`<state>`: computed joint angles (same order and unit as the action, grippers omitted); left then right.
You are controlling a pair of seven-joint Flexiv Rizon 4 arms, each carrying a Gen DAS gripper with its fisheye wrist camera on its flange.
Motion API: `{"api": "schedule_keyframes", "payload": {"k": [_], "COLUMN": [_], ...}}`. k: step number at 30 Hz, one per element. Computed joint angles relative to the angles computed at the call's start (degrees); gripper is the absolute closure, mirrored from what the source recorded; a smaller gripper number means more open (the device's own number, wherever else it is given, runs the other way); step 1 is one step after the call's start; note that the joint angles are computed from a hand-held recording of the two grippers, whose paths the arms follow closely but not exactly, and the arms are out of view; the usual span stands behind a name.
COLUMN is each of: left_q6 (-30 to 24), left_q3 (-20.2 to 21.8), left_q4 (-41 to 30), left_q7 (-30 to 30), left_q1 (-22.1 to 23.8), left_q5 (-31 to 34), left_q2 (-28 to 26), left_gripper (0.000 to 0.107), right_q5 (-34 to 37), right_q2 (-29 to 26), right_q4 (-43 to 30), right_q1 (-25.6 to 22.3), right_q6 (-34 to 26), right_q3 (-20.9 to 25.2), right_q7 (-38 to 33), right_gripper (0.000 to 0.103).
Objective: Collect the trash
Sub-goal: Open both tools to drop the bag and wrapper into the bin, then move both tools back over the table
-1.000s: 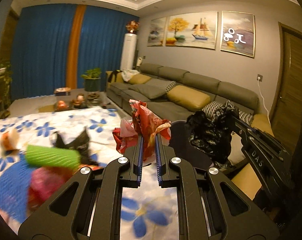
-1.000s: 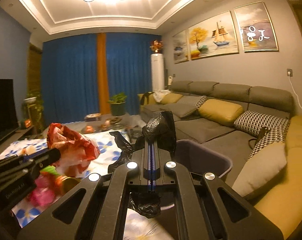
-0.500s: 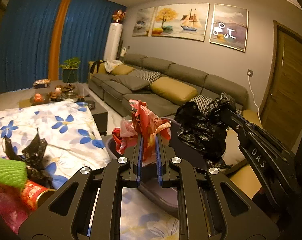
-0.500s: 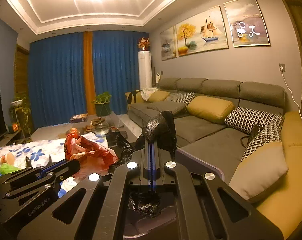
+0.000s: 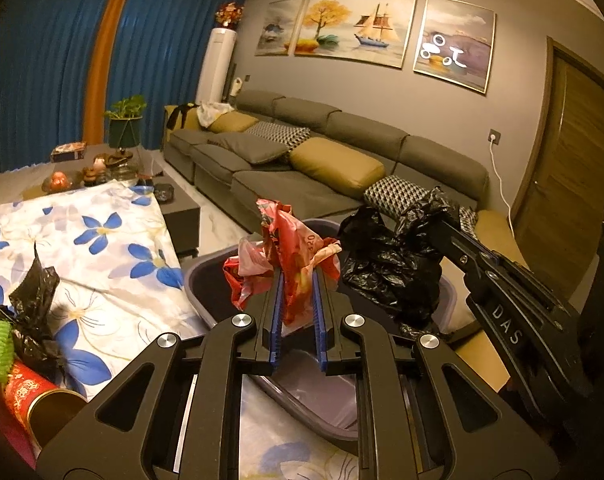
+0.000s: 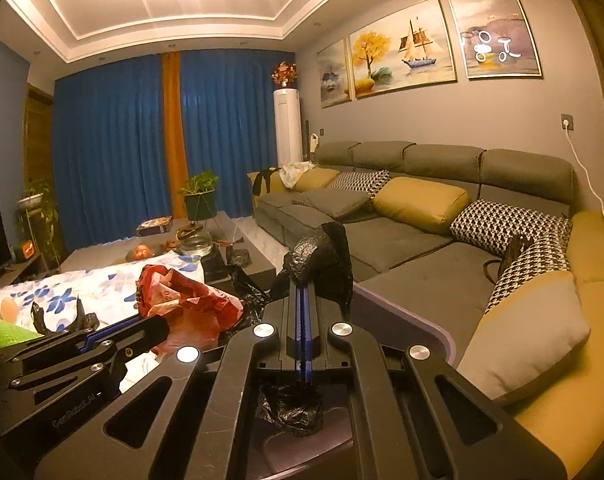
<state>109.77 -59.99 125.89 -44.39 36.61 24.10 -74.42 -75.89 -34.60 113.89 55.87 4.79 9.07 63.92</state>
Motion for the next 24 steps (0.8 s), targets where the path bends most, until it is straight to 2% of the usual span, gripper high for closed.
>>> {"api": "schedule_keyframes", "payload": {"k": [4, 5, 7, 8, 9, 11, 12, 13, 18, 21, 24], "left_q6": [-1.6, -2.1, -2.8, -2.3, -1.5, 0.1, 0.5, 1.2, 4.6, 5.9, 9.4], "left_q3": [0.0, -0.2, -0.3, -0.2, 0.0, 0.2, 0.4, 0.7, 1.8, 2.4, 4.2], "left_q4": [-0.5, -0.5, -0.6, -0.6, -0.5, -0.3, -0.4, -0.2, 0.6, 1.6, 3.5], "left_q7": [0.7, 0.9, 1.1, 1.3, 1.3, 0.8, 0.2, -0.5, -4.4, -6.7, -9.1], "left_q1": [-0.1, -0.1, 0.0, -0.1, -0.2, 0.0, 0.1, 0.1, 1.4, 3.1, 4.4], "left_q5": [-0.6, -0.9, -1.6, -1.7, -1.7, -1.4, -1.5, -1.5, 0.2, 1.8, 3.7], "left_q2": [-0.2, -0.3, -0.5, -0.5, -0.6, -0.9, -0.8, -0.3, 1.2, 2.5, 5.2], "left_gripper": [0.090, 0.086, 0.070, 0.057, 0.049, 0.043, 0.038, 0.037, 0.026, 0.024, 0.024], "right_q5": [0.1, 0.1, 0.4, 0.6, 0.7, 1.4, 1.2, 1.3, 1.9, 2.3, 2.7], "right_q2": [-0.1, -0.1, 0.1, 0.2, 0.5, 0.6, 0.8, 0.8, 0.8, 0.9, 0.7], "right_q4": [-0.1, 0.0, 0.2, 0.2, 0.5, 0.7, 0.9, 0.9, 0.2, -0.3, -1.5], "right_q1": [-0.1, -0.1, -0.1, -0.1, -0.2, 0.0, 0.0, 0.1, 0.9, 1.6, 3.1], "right_q6": [0.2, 0.3, 0.3, 0.1, 0.1, -0.4, -0.4, -0.6, -2.8, -4.2, -6.6], "right_q3": [0.0, 0.0, 0.1, 0.2, 0.2, 0.4, 0.5, 0.5, 0.7, 0.9, 1.1], "right_q7": [0.2, 0.4, 0.8, 0.8, 0.8, 1.4, 1.8, 1.9, 0.8, 0.5, 0.1], "right_gripper": [0.101, 0.101, 0.100, 0.099, 0.096, 0.083, 0.073, 0.067, 0.060, 0.056, 0.046]}}
